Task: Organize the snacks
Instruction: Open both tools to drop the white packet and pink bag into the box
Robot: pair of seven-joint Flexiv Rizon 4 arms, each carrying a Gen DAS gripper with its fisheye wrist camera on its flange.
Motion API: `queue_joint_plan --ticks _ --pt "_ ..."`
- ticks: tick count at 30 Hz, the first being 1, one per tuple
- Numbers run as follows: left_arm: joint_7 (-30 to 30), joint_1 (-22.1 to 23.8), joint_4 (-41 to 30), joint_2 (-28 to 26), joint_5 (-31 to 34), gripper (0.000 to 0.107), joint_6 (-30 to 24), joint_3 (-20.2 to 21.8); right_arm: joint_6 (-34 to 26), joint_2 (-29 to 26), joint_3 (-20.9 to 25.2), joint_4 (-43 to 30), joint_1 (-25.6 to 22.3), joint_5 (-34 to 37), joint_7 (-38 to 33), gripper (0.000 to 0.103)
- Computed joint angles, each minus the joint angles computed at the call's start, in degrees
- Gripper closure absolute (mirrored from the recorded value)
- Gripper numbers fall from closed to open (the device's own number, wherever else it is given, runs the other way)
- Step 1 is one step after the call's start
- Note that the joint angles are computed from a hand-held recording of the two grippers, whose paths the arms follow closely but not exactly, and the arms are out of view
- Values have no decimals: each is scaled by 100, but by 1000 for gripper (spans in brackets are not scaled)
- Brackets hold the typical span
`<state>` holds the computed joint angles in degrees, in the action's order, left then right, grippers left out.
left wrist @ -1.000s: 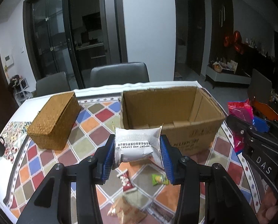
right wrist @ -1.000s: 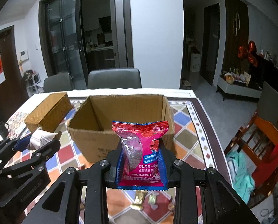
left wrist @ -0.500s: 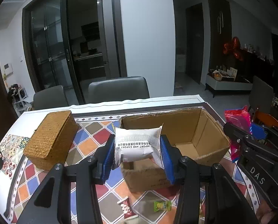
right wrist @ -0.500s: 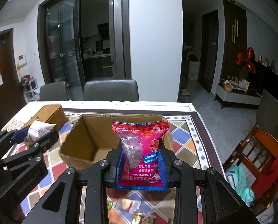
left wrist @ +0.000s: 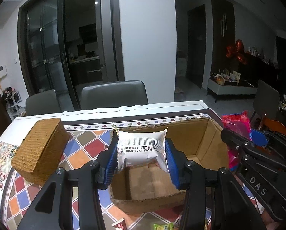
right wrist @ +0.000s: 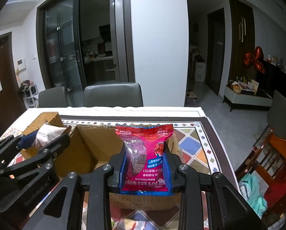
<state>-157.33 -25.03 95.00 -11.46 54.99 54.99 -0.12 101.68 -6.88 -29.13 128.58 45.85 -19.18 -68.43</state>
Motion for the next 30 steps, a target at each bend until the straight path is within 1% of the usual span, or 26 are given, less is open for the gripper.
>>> queue_joint_plan --ticks 3,4,6,8,10,11,13,14,15,16,18,19,20,21,22,25,29,30 --pt "-43 6 -32 -62 63 60 26 19 -151 -213 1121 -301 -1005 102 -35 71" --pt "-37 18 -36 -85 44 60 47 26 -175 -277 1313 -368 -1194 75 -17 71" --pt "24 54 -44 -130 -66 59 100 37 -166 -343 1327 -410 -1249 -40 49 71" --pt "47 39 -71 -160 -102 57 76 61 -190 -413 1561 -478 -1488 -59 29 70" --pt "87 51 -65 -179 -165 54 116 84 -201 -451 1555 -510 -1502 -98 65 70" --pt "88 42 -68 -183 -166 50 115 99 -189 -470 1513 -515 -1476 -120 83 70" --pt "52 -27 -93 -172 -105 37 -1 116 -207 -496 1558 -543 -1521 -135 79 70" --pt "-45 -98 -130 -168 12 31 -156 132 -225 -512 1699 -575 -1644 -124 55 67" --pt "-128 -140 -139 -146 102 28 -272 141 -208 -504 1665 -554 -1607 -133 84 60" --pt "-154 -127 -120 -131 116 26 -286 134 -189 -499 1485 -533 -1459 -151 139 56" --pt "-211 -82 -63 -80 107 18 -266 123 -166 -496 1222 -512 -1254 -149 212 39" --pt "-272 -83 -48 -53 151 16 -305 119 -108 -474 880 -455 -976 -158 271 35" --pt "-322 -97 -49 -29 217 13 -388 107 -61 -468 633 -421 -757 -127 274 29" --pt "-334 -99 -55 -14 265 12 -449 86 -5 -455 397 -384 -541 -63 240 26" --pt "-332 -94 -74 -14 293 12 -493 57 19 -446 185 -358 -332 13 189 25" --pt "-427 -114 -68 55 407 9 -651 -1 71 -364 -795 -213 629 250 -2 22" --pt "-516 -74 -10 181 475 6 -755 -79 99 -298 -1542 -135 1412 560 -273 19" --pt "-517 -62 -7 202 475 6 -796 -104 115 -273 -1817 -98 1685 643 -354 19"
